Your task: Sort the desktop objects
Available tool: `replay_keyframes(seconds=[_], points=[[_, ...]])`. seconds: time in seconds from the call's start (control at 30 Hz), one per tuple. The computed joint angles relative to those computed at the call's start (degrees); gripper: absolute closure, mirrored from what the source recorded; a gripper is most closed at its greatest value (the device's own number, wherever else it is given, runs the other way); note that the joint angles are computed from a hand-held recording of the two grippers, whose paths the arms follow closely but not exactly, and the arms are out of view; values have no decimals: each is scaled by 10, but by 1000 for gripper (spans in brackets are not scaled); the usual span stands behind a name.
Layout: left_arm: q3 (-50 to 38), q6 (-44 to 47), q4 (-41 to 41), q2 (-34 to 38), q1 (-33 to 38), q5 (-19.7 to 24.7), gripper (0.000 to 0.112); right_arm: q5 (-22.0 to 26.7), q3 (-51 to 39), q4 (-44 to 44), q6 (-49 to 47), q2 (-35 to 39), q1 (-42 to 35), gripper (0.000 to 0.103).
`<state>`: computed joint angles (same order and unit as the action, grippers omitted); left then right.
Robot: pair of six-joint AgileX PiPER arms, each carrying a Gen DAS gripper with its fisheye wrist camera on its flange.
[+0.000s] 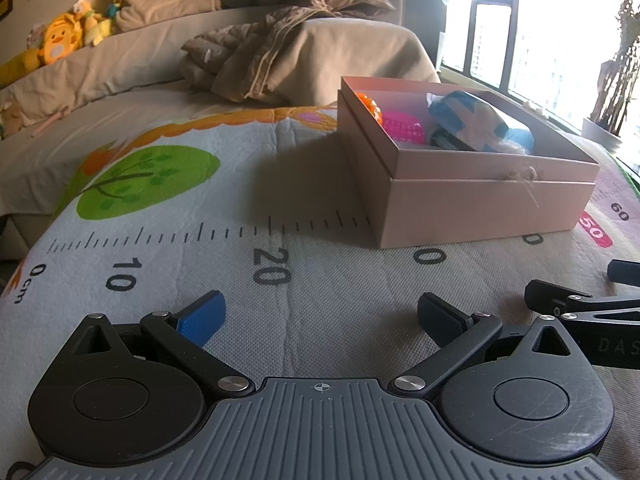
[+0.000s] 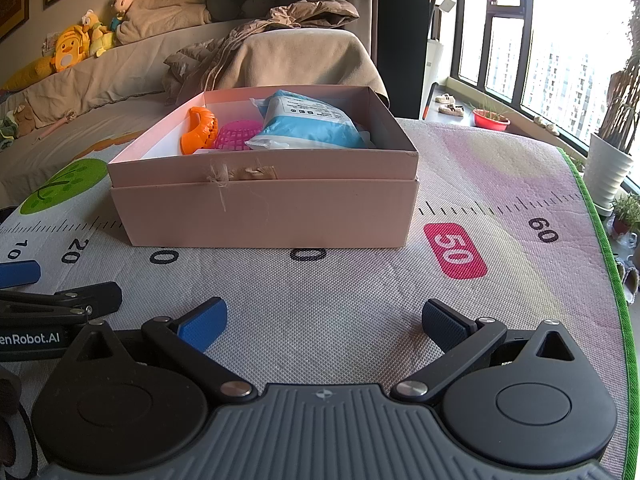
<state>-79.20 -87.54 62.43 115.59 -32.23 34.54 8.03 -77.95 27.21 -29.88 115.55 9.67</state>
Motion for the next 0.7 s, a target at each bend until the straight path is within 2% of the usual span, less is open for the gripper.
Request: replay_keyframes(seconds=[0.63, 0.7], points=[[-3, 46, -37, -6, 8, -5, 9, 0, 1, 0, -1, -1, 0, 0], [-4, 74, -59, -10, 12, -11, 9, 0, 0, 1, -1, 0, 0, 0]])
